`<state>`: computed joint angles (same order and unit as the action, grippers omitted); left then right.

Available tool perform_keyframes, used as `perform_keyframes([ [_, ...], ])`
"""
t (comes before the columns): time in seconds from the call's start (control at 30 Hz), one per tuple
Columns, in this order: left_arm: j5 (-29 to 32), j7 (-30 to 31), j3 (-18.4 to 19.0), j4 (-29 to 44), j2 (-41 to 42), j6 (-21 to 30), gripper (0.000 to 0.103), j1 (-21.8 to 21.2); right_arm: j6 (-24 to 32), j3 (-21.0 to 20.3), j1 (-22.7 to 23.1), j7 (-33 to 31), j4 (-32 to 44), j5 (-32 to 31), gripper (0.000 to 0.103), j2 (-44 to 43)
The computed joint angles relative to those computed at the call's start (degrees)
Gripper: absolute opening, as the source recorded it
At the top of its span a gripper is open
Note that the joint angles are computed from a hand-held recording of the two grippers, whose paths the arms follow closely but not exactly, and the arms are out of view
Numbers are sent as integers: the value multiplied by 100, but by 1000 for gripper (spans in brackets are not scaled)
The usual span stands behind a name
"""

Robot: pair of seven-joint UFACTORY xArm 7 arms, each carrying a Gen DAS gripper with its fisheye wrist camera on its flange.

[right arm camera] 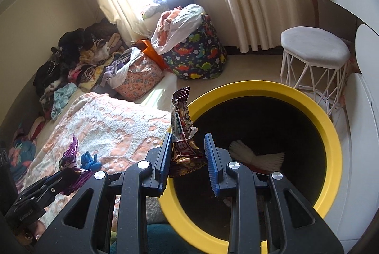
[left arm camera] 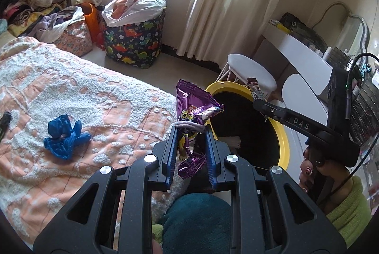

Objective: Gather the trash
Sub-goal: 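Carry the purple wrapper in the left gripper while the right carries the brown wrapper over the bin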

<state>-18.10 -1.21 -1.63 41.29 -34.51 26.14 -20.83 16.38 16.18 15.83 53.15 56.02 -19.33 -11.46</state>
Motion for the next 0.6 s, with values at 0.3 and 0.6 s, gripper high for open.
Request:
perform_keyframes([
  [0.3,11,54,-124,232,329,-78,16,-160,3,-43,-320,268,-336,-48,27,-293],
  [0.6,-12,175,-232,445,727,-121,16,-326,39,7,-547,544,-558,4,27,-415],
])
